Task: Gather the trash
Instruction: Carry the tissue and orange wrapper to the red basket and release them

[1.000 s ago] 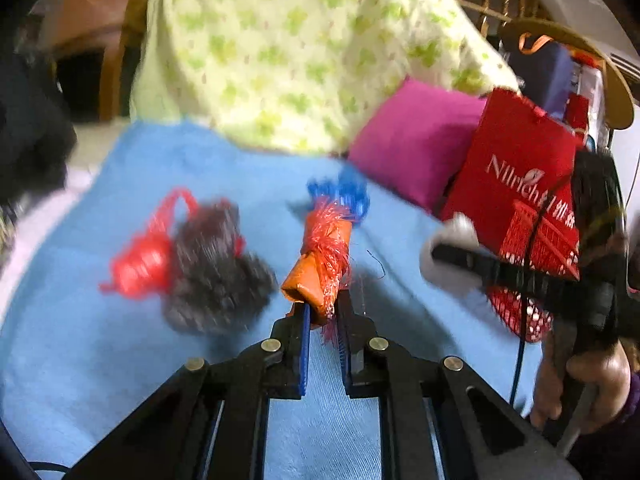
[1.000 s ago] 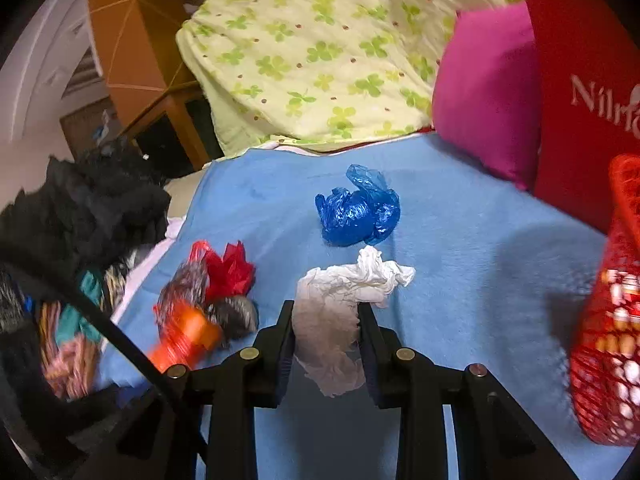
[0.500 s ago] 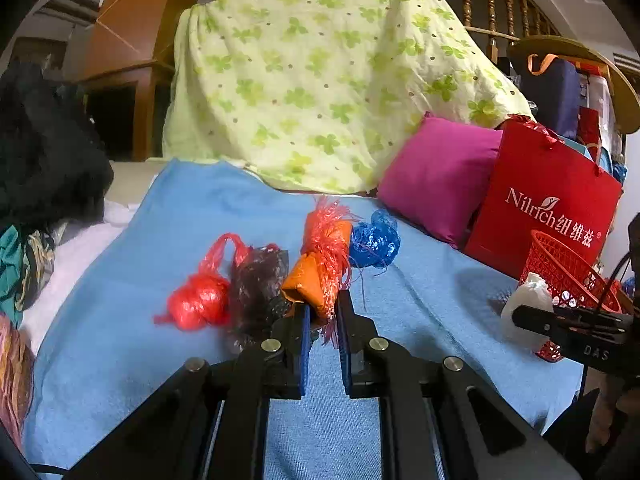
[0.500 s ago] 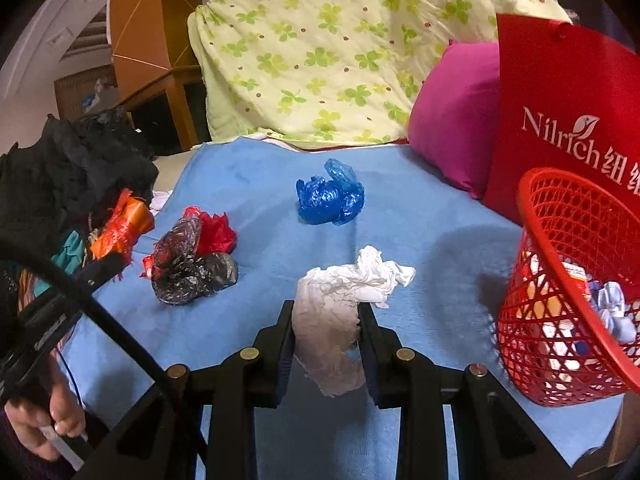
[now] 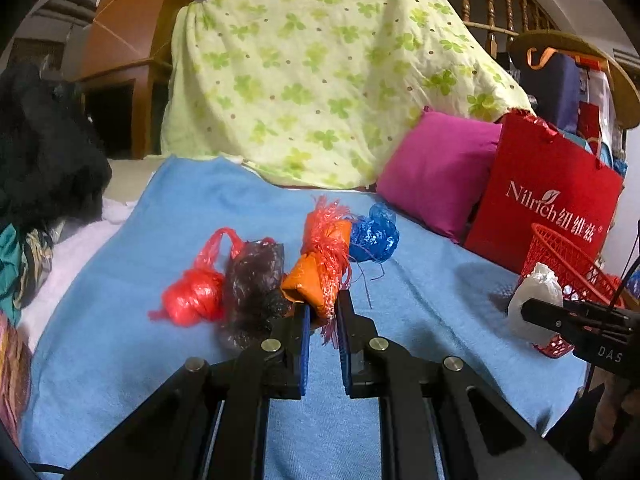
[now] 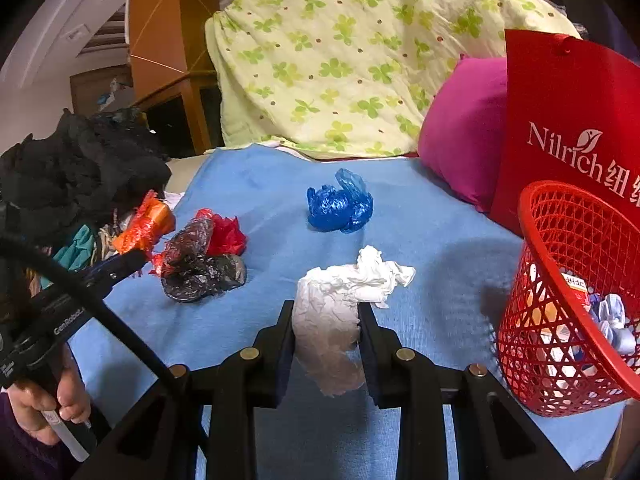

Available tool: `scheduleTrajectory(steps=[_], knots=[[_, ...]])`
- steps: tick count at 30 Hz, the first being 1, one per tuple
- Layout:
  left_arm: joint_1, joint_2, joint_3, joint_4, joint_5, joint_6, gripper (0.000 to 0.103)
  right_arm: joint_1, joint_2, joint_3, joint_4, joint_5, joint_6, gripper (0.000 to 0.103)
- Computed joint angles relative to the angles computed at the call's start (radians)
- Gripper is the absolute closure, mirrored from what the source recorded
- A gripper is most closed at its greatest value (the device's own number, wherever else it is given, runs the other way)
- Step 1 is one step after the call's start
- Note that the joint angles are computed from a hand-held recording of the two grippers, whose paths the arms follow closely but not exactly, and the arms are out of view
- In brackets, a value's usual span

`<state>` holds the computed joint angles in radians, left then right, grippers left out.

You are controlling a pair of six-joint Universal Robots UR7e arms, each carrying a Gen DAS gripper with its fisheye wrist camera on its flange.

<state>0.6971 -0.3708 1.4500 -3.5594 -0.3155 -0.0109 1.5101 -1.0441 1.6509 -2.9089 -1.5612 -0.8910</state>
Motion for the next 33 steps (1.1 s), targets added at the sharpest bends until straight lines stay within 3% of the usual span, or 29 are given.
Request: scheduleTrajectory(steps=[2,7,12,24,33], knots=[[-0.002,0.0,0.006,-0.002,0.018,-0.008,0.09,-0.007,-0.012,0.01,-0.003,0.024,-0.01,0.071],[-0.021,-0.019,0.054,0.139,0.058,-0.179,0.09,-0.025,-0.031,0.014,0.012,0.085,-0.009,0.071],[-0.046,-0.034,0.064,0.281,0.041,-0.292,0.09,-0.036,-0.042,0.009,0.035,0.142,-0.004,0.071],[-0.078,0.042,-0.134,0.385,-0.026,-0.222,0.09,-0.088,-0.09,0.005,0.04,0.308,0.024,0.071],[-0.088,0.109,-0.285,0.475,-0.065,-0.184,0.09,-0.14,-0.123,-0.021,0.034,0.394,0.084,0.071]])
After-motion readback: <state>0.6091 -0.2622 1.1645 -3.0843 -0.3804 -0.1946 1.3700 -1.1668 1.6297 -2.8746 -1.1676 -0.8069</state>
